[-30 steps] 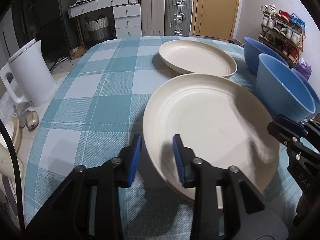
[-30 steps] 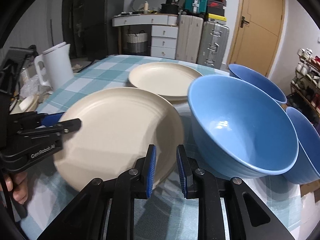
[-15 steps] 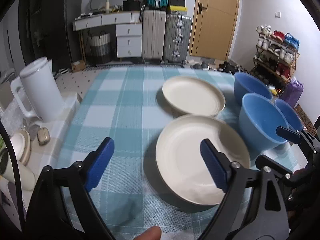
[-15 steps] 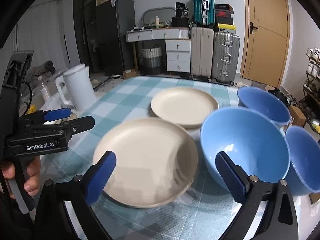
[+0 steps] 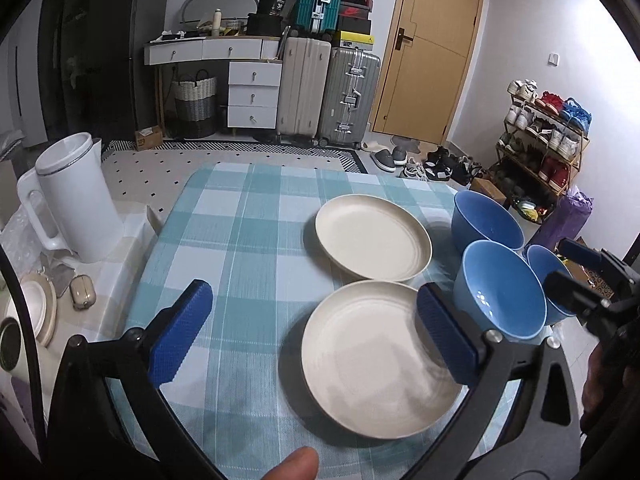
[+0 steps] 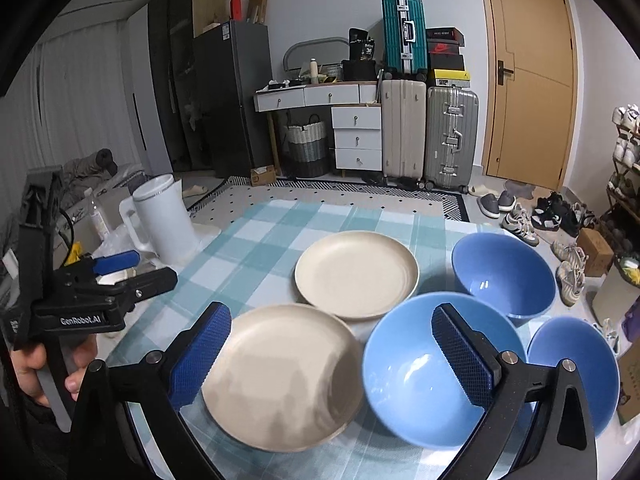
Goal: Organize plates and bowls
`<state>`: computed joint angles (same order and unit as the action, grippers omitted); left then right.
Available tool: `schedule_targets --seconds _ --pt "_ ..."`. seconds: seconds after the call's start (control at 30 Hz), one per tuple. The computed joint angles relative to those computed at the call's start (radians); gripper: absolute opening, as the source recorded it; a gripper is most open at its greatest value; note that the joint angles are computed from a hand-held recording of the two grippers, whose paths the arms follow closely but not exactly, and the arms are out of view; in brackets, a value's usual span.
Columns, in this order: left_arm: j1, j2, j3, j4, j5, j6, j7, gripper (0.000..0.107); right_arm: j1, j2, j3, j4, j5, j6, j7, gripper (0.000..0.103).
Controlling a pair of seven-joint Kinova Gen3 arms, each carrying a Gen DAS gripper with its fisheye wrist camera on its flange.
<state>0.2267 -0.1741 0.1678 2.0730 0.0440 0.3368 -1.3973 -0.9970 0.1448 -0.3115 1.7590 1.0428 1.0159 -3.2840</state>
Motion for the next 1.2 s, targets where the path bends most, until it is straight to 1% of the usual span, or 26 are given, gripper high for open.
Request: schedule_targets --seconds 0.17,0.23,0.4,0.5,0.53,0.67,0.8,0.87,1.03,1.2 --pt "-0.024 0.046 0.033 -0.065 -0.063 0.024 0.046 0.102 0.05 -0.022 0.016 -0.029 -0.049 -0.024 0.074 0.102" --pt "-0.021 0.062 0.031 -0.085 -0.078 0.032 0.056 0.102 0.071 -0.032 0.019 -0.034 -0.061 -0.043 0.103 0.102" --pt "-0.004 0.11 0.005 -0.136 -0.068 0.048 0.045 0.102 0.133 -0.042 0.032 -0.062 -0.119 -0.108 0.209 0.102" --pt "0.005 0.138 -0.016 -0.166 -0.021 0.06 -0.001 0.102 0.171 -0.05 0.042 -0.07 -0.163 -0.169 0.265 0.102" --pt "0.004 0.155 -0.017 -0.177 -0.023 0.06 0.003 0.102 0.181 -0.05 0.045 -0.076 -0.174 -0.179 0.286 0.102" --pt "0.009 0.195 -0.02 -0.217 -0.053 0.074 0.04 0.102 0.217 -0.043 0.059 -0.117 -0.232 -0.198 0.383 0.102" --pt "0.013 0.242 -0.027 -0.262 -0.043 0.088 0.025 0.102 0.235 -0.023 0.078 -0.156 -0.264 -0.19 0.469 0.102" --pt "0.028 0.272 -0.035 -0.294 -0.077 0.098 0.055 0.102 0.248 -0.011 0.088 -0.173 -0.294 -0.198 0.513 0.102" --pt "0.055 0.345 -0.051 -0.371 -0.113 0.127 0.088 0.102 0.279 0.022 0.12 -0.213 -0.372 -0.22 0.627 0.102" --pt "0.04 0.404 -0.043 -0.426 -0.069 0.139 0.048 0.102 0.307 0.063 0.152 -0.259 -0.448 -0.226 0.722 0.102"
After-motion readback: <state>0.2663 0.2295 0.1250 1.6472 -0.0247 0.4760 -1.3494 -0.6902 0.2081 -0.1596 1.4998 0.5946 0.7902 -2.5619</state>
